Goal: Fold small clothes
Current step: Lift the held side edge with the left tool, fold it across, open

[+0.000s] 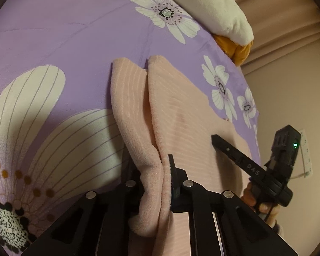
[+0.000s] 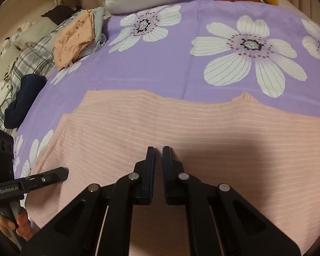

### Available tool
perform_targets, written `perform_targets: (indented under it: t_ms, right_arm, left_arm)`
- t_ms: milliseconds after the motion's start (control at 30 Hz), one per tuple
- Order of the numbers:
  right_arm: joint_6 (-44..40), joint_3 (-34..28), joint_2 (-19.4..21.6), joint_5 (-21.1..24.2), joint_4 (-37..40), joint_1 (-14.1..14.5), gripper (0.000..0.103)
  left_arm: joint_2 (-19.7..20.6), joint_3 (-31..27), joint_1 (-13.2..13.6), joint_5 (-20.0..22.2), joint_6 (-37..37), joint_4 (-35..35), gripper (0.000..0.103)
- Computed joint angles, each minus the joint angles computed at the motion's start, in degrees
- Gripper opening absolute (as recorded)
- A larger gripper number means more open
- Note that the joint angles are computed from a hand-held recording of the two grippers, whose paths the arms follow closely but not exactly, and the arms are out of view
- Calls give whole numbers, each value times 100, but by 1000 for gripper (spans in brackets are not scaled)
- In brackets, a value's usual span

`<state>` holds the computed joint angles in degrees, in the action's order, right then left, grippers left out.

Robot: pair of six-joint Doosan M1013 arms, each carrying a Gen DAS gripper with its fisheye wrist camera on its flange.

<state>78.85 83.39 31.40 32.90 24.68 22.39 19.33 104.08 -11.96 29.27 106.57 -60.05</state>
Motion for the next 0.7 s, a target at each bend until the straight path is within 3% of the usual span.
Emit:
perform_targets:
  t_ms: [300, 400, 467, 567, 700]
  right_arm:
    - [-1337, 1122, -742, -25, 975, 57, 10]
    - [-1392, 1354, -827, 71, 1005, 100, 10]
    - [-1516, 1515, -909, -147, 1041, 130, 9]
    - [-1892, 1631, -991, -17, 1784, -23, 12]
    - [-2165, 1800, -1142, -178, 2292, -187, 12]
  left_arm:
    - [-30, -99, -89, -75, -615, 737, 10]
    - [-64, -147, -140, -102, -978, 1163, 8]
    - [-97, -182, -182, -122, -1227, 1420, 7]
    - [-174, -266, -281, -171, -1637, 1941, 7]
    - [-298, -426, -457, -202, -2144, 2755, 7]
